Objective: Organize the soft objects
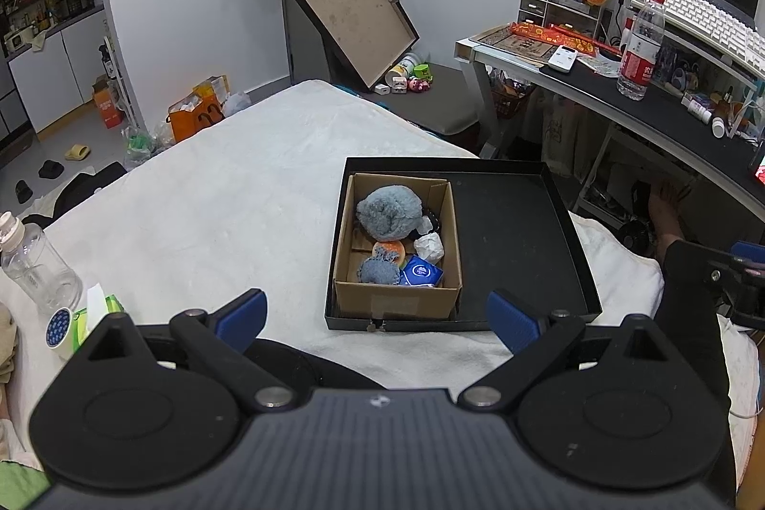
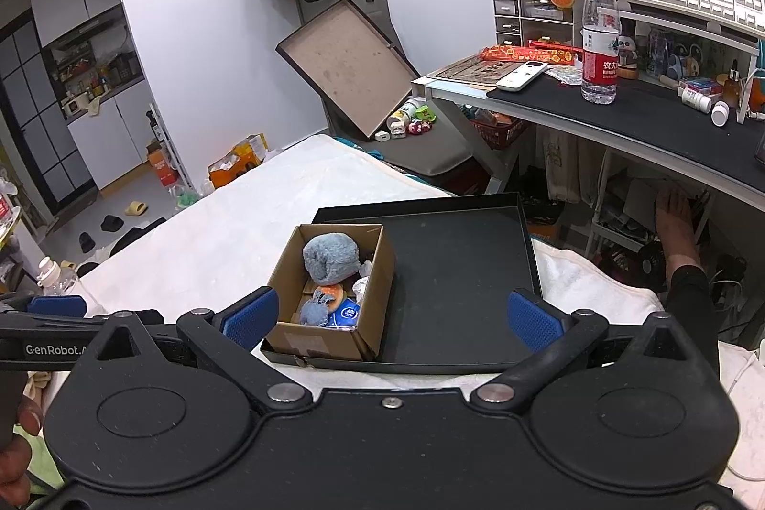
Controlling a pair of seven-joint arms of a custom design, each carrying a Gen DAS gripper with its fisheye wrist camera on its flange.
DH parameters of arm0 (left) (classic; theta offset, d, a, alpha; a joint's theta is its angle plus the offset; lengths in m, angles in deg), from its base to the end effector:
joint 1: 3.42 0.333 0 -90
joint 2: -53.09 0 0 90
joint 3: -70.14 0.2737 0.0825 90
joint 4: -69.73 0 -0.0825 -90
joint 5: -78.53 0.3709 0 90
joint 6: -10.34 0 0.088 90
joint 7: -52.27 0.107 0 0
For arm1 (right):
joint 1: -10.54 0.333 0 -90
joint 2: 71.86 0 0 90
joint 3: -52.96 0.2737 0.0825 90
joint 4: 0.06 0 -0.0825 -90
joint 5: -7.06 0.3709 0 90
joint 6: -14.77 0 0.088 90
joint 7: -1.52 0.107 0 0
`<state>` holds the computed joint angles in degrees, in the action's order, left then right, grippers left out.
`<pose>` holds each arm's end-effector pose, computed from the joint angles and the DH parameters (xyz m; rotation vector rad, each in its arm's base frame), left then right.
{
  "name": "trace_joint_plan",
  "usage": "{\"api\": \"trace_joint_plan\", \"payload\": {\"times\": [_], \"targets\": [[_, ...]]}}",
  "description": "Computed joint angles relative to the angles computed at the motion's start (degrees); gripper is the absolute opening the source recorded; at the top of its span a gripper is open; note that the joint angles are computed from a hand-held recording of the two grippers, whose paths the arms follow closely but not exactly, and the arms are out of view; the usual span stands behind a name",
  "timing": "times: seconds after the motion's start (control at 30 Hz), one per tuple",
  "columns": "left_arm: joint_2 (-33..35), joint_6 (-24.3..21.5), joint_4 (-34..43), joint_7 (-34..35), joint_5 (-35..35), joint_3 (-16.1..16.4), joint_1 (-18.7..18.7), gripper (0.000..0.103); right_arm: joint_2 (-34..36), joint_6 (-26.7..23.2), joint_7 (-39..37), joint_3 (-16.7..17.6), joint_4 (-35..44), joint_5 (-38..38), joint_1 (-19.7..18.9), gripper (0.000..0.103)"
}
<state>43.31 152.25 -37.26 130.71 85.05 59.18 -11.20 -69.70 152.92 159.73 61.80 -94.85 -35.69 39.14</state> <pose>0.5199 -0.1855 0.6360 -1.5998 1.9502 -0.8063 0.4859 0.3649 0.6196 -1.4807 1.7347 -0.7008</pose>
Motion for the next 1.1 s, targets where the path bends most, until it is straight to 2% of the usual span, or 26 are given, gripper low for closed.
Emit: {"api": "trace_joint_plan", "payload": {"times": [1.1], "targets": [[-0.3,0.2,-0.6,0.3,-0.1,0.1,0.0,0.098,-0.1,0.0,-0.2,0.0,-0.2,0.1,-0.1,0.103]]}}
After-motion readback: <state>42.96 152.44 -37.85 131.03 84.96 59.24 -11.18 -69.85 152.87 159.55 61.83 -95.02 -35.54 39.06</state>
